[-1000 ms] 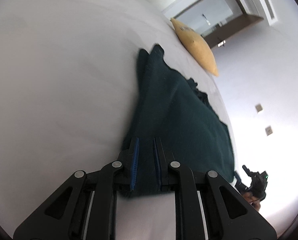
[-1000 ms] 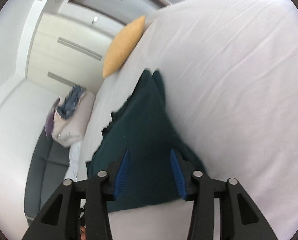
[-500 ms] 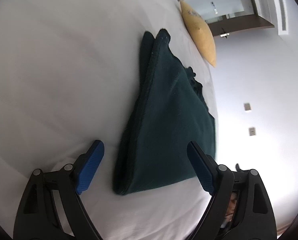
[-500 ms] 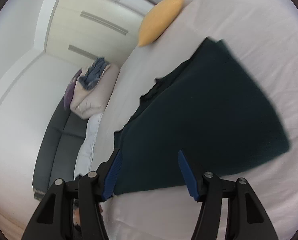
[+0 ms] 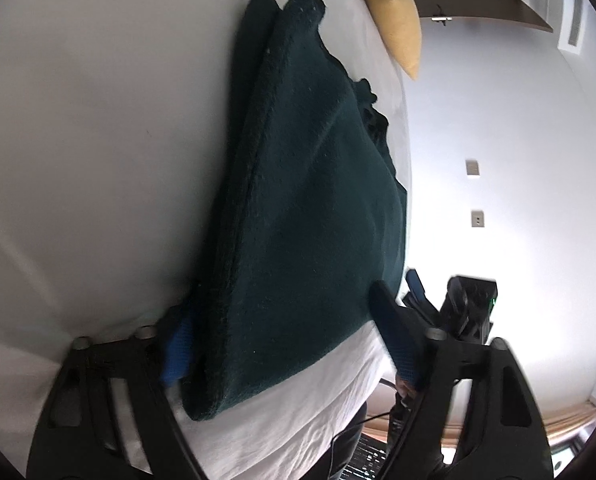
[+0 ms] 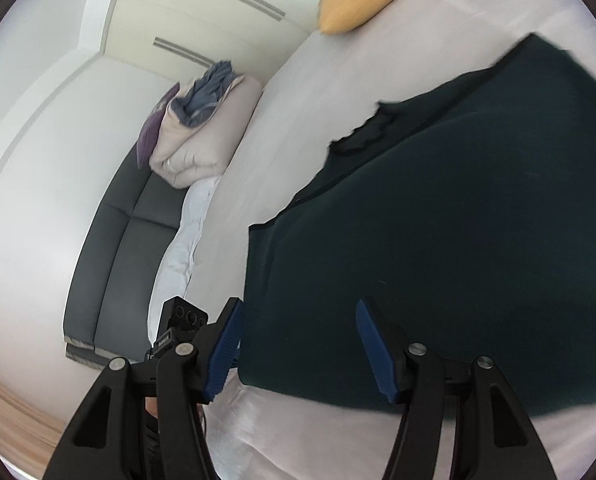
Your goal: Fold small clothes
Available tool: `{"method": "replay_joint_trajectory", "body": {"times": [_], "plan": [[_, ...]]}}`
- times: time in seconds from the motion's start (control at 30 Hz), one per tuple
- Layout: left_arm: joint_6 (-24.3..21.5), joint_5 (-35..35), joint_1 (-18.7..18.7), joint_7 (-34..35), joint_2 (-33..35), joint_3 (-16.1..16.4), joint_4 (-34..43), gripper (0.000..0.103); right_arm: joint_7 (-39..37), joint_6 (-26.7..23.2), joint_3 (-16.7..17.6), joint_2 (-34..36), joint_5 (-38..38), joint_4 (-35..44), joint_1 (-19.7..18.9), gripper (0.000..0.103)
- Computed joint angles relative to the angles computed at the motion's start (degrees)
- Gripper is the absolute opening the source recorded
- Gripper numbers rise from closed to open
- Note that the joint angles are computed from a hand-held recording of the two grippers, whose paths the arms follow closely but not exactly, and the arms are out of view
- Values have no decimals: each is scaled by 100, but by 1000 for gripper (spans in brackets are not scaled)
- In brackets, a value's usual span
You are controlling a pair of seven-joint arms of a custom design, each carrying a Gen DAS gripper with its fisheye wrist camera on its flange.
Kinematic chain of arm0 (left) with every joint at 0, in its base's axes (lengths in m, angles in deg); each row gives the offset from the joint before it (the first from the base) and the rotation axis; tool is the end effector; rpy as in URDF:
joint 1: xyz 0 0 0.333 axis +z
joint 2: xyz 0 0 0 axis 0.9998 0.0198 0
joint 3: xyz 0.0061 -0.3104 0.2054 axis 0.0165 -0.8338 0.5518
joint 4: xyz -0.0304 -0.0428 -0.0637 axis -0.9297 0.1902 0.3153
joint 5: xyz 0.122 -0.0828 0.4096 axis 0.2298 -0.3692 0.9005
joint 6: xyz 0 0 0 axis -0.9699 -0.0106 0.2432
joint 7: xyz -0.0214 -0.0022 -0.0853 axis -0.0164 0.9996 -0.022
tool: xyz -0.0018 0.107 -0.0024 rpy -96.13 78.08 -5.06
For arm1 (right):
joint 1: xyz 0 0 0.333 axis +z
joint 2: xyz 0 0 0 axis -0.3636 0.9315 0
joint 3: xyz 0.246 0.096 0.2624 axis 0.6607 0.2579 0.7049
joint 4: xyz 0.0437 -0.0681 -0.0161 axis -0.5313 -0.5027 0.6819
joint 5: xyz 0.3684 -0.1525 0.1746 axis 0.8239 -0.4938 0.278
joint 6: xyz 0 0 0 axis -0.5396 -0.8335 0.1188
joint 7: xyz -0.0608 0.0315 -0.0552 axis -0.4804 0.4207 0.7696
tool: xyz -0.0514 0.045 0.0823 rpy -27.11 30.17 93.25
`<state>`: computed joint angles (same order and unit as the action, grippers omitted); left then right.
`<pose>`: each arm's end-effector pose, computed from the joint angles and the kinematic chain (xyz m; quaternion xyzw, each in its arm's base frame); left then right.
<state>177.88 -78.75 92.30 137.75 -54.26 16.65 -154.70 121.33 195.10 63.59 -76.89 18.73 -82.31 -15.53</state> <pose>0.5927 -0.0843 0.4679 0.6546 -0.5683 0.3614 0.3434 0.4391 -0.0272 0.6307 -0.5300 0.6830 0.1202 0.4880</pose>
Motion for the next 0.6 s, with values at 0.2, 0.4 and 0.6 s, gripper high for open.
{"method": "replay_joint_trajectory", "body": {"times": [0.2, 0.4, 0.6], "plan": [[196, -441, 1, 129, -193, 42, -471, 21, 3, -2, 140, 608, 61, 374, 165, 62], [567, -785, -129, 158, -487, 66, -721, 11, 51, -164, 197, 1106, 18, 635, 118, 62], [982, -306, -503, -66, -670, -87, -100, 11, -172, -684, 62, 1362, 436, 750, -35, 61]]}}
